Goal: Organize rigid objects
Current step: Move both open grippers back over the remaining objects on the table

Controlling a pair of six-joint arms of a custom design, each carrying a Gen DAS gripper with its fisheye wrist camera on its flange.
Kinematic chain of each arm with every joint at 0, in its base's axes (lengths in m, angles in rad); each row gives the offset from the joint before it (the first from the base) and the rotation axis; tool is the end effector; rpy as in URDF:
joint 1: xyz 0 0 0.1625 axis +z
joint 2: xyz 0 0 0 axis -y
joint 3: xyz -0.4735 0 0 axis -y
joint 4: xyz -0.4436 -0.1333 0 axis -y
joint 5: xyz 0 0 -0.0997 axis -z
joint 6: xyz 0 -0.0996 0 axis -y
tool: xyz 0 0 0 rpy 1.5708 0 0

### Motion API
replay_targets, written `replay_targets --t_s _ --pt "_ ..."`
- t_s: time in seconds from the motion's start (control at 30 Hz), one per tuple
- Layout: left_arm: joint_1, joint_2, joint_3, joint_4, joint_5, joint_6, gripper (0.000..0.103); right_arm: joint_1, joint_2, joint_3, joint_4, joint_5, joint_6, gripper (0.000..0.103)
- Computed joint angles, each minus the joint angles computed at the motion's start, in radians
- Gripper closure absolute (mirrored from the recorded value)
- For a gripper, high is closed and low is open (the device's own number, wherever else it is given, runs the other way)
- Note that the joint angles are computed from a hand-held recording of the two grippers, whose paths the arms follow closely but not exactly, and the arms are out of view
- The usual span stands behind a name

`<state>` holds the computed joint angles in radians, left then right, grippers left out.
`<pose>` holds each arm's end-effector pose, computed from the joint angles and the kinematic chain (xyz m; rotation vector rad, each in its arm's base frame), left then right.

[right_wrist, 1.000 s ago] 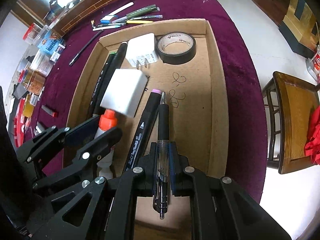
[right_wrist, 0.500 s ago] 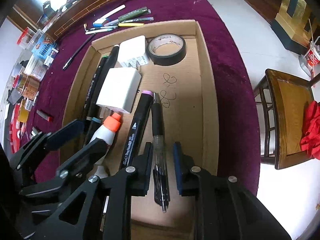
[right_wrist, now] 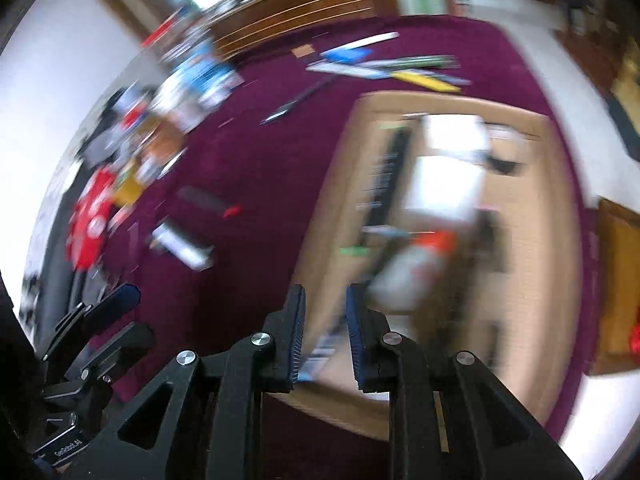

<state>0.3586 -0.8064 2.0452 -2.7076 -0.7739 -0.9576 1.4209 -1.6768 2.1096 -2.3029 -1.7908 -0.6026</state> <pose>-0.4567 -0.3896 0.0055 0.3770 2.5149 -0.8858 0.0392 -0.4878 0.3838 0.5861 -2.7539 0.2805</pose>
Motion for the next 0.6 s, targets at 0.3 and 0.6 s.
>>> replay_targets --t_s 0.3,0.6 --pt "-0.126 -0.279 0.224 0.464 0.054 -0.556 0.053 0.164 0.245 -0.009 -0.051 -0.017 0.066 0.085" --pt "-0.245 -0.462 0.319 0.832 -0.014 -0.944 0.053 0.207 0.405 -0.006 -0.231 -0.096 0.109 0.085"
